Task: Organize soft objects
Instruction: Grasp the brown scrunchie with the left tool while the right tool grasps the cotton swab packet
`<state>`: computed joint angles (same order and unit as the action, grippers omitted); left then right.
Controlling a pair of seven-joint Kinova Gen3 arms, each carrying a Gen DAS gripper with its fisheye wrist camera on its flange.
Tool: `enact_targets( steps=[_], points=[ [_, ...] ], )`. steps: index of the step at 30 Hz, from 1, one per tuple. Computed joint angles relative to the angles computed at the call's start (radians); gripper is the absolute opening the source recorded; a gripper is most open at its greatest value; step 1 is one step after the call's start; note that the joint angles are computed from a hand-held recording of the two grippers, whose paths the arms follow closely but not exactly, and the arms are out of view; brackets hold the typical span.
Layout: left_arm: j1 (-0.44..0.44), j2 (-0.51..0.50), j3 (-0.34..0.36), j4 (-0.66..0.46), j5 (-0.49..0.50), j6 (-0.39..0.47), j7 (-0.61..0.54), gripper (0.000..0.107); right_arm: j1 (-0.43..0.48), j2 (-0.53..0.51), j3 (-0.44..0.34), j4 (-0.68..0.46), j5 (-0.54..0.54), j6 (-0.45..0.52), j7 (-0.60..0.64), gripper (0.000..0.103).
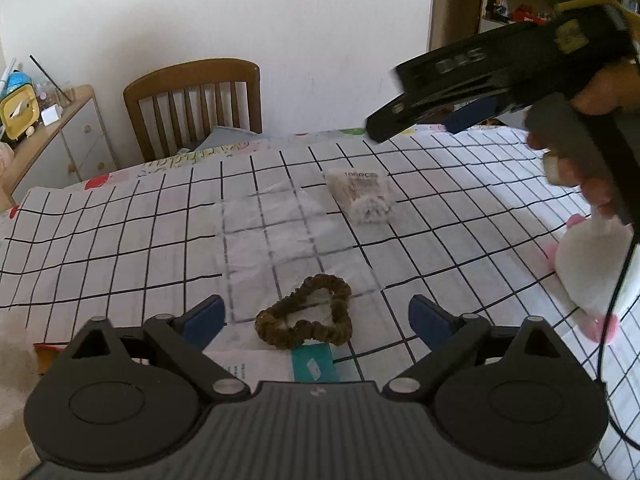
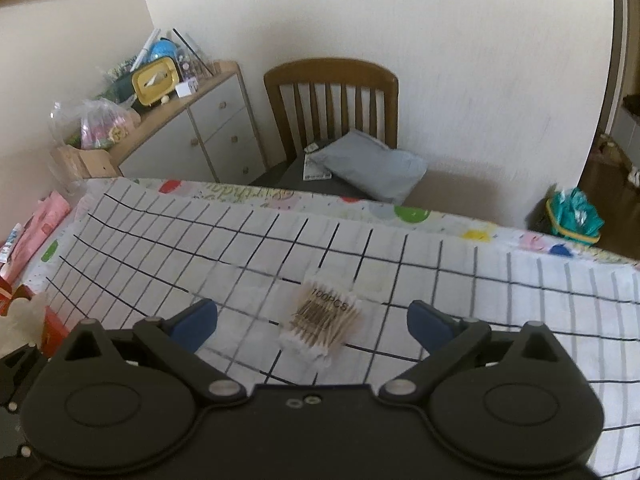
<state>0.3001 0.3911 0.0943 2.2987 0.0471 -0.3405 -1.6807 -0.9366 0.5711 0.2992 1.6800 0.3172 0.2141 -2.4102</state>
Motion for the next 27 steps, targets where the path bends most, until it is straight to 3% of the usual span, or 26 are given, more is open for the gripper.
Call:
enact_targets(
  steps=[2,5,12,17,22,24,27],
  points=[
    [0.029,0.018,-0.023,-0.016,0.019,0.013,-0.020,0.088,0.026,0.028,-0.027,-0.025,-0.010,0.006,0.009,0.100],
    [0.100,0.043,-0.086,-0.036,0.087,0.013,-0.071,0.087,0.060,0.064,-0.062,-0.056,-0.026,0.016,0.027,0.099],
    [0.093,0.088,-0.090,-0.109,0.108,0.098,-0.077,0.087,0.112,0.123,-0.114,-0.114,-0.066,0.032,0.071,0.098],
    [0.151,0.121,-0.148,-0.176,0.129,0.160,-0.092,0.087,0.131,0.151,-0.132,-0.143,-0.083,0.038,0.102,0.098],
    [0.115,0.144,-0.114,-0.226,0.098,0.208,-0.061,0.083,0.153,0.166,-0.146,-0.157,-0.106,0.035,0.124,0.097],
    [0.079,0.147,-0.079,-0.230,0.072,0.208,-0.041,0.077,0.163,0.170,-0.155,-0.163,-0.113,0.035,0.137,0.096],
    [0.087,0.148,-0.088,-0.227,0.069,0.194,-0.025,0.064,0.172,0.177,-0.165,-0.169,-0.123,0.038,0.155,0.093]
  ],
)
